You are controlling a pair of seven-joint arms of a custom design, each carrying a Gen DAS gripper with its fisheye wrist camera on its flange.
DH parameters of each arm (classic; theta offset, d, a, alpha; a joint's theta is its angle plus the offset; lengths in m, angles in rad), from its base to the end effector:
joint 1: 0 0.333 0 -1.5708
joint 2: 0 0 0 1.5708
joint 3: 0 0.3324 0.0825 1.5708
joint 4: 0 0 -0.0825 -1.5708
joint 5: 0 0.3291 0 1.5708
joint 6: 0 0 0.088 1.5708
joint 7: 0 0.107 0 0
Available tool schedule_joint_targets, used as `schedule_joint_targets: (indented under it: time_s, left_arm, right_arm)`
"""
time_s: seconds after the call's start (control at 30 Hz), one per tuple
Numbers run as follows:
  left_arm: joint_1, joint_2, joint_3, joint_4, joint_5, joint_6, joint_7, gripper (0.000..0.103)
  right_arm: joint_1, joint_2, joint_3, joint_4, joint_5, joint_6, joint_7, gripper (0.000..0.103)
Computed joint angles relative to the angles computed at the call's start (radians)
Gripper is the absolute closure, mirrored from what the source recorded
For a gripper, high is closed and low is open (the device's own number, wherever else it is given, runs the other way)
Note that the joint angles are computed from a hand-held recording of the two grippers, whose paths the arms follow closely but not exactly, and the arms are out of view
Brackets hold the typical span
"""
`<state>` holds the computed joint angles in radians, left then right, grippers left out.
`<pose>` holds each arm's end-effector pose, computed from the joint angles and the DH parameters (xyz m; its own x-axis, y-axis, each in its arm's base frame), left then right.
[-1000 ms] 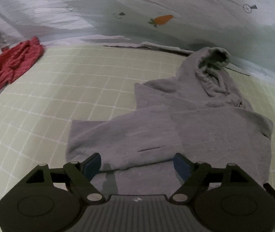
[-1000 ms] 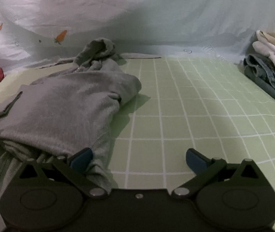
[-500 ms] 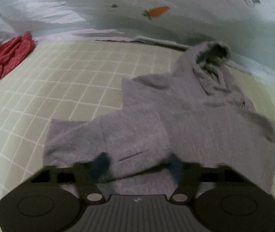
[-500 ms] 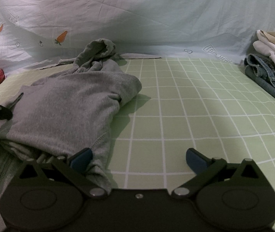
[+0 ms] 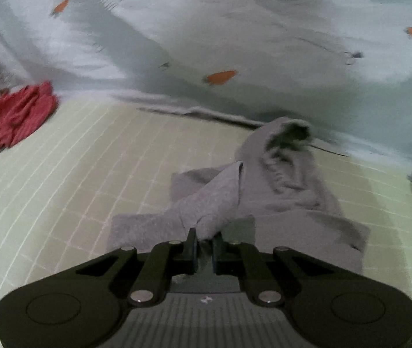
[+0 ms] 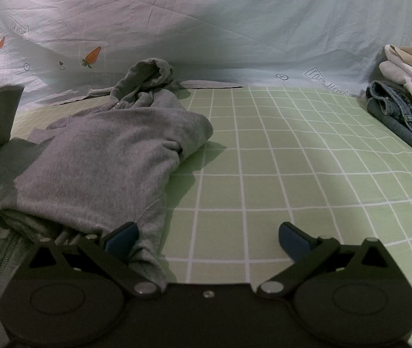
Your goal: Fold clothes
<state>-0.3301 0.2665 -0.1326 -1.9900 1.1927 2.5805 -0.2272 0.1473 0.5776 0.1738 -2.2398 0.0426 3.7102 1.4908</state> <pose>0.5181 -0.2708 0.4072 0.3506 -0.9317 0.0948 -0.6380 -0.3117 -0.7041 0.5483 0.1644 0.2858 0.2979 -0.9535 -0.0458 -0.6044 -0.1513 -0.7822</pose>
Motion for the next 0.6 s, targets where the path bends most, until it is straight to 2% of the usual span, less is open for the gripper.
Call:
schedule_joint_targets:
  time_s: [0.07,0.13,0.2,0.27,0.33,0.43,0.5,0.53,0.6]
  left_arm:
    - [-0.006,0.006,-0.005,0.011,0.026,0.028,0.015,0.094]
    - [0.004,0.028,-0.016,0.029,-0.006,0.084,0.086,0.092]
    - [0.008,0.058,-0.030,0.048,-0.088,0.112,0.196,0.080]
    - [0.006,0.078,-0.036,0.057,-0.180,0.119,0.276,0.051]
    - [-0.014,0.070,-0.013,0.039,-0.198,0.131,0.257,0.032]
    - [-0.031,0.033,0.021,-0.005,-0.167,0.145,0.203,0.024]
    - [-0.035,0.005,0.031,-0.034,-0.138,0.116,0.169,0.021]
    - [-0.035,-0.006,0.031,-0.045,-0.136,0.081,0.152,0.020]
    - [-0.025,-0.023,0.024,-0.067,-0.146,0.017,0.126,0.019]
  right_arm:
    - [0.000,0.000,0.000,0.000,0.000,0.000,0.001,0.000]
    - [0.000,0.001,0.000,0.001,-0.001,0.000,0.001,0.000]
    - [0.000,0.001,0.000,0.001,-0.001,0.001,0.002,0.000]
    - [0.001,0.002,-0.001,0.001,-0.001,0.002,0.002,0.000]
    - [-0.010,0.001,0.007,0.000,-0.010,0.002,0.010,0.000]
    - [-0.041,-0.007,0.029,-0.001,-0.040,-0.021,0.035,0.000]
    - [-0.019,-0.055,0.015,0.013,0.009,-0.145,0.054,0.000]
    - [-0.002,-0.074,0.007,0.016,0.044,-0.168,0.065,0.000]
    - [0.008,-0.094,0.013,0.007,0.059,-0.099,0.070,0.000]
